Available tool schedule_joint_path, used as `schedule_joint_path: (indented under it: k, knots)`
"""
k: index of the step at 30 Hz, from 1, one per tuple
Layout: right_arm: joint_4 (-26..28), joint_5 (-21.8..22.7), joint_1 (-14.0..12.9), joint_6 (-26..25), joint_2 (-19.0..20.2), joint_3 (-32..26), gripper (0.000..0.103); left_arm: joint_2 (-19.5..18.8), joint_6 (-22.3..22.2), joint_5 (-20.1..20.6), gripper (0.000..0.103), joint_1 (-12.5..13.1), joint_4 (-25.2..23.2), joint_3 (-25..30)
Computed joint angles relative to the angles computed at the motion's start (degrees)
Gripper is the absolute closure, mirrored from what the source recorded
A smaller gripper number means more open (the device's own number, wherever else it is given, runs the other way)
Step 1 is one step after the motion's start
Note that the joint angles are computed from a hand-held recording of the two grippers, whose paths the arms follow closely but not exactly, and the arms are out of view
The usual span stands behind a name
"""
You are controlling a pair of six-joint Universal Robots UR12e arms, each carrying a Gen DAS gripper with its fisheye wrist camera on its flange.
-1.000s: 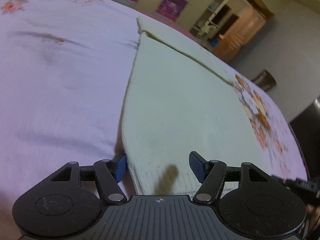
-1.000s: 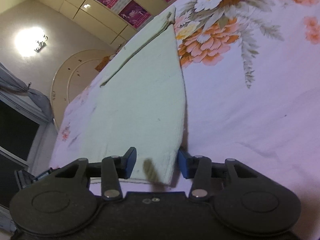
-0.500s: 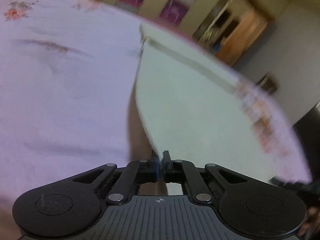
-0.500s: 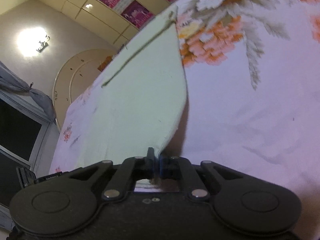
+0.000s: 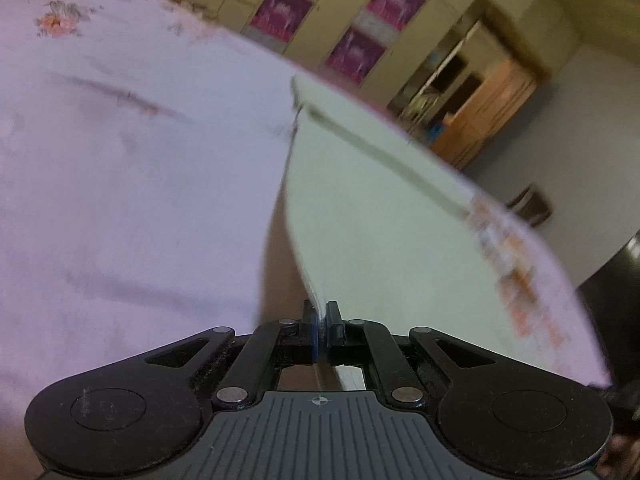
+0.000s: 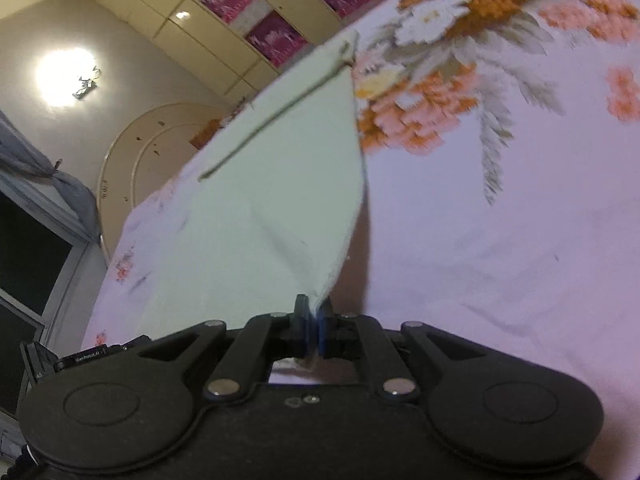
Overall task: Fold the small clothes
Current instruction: 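Grasp the hem corners with both grippers and lift toward the collar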
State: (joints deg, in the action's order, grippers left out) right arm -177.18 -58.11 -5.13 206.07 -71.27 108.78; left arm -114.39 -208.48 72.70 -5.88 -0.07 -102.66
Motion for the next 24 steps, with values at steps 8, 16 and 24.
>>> schedule_joint_path:
  k: [8,16,24]
  knots:
    - [-1.63,1.11,0.01,-2.65,0.98,-5.76,0.098,-2.88,-5.36,-4.20,0.100,0.59,5.02,5.94]
    - [2.74,-0.62,0.21,-3.25,6.28,-17.48,0.098,-11.48,-10.06,-3.75,0.100,0.41,2.27,20.76]
    - [11.11,-1.95,-0.25,1.73,19.34,-37.59,0.098,-26.30,-11.04,-3.18,0.100,1.10,-10.50,45.84]
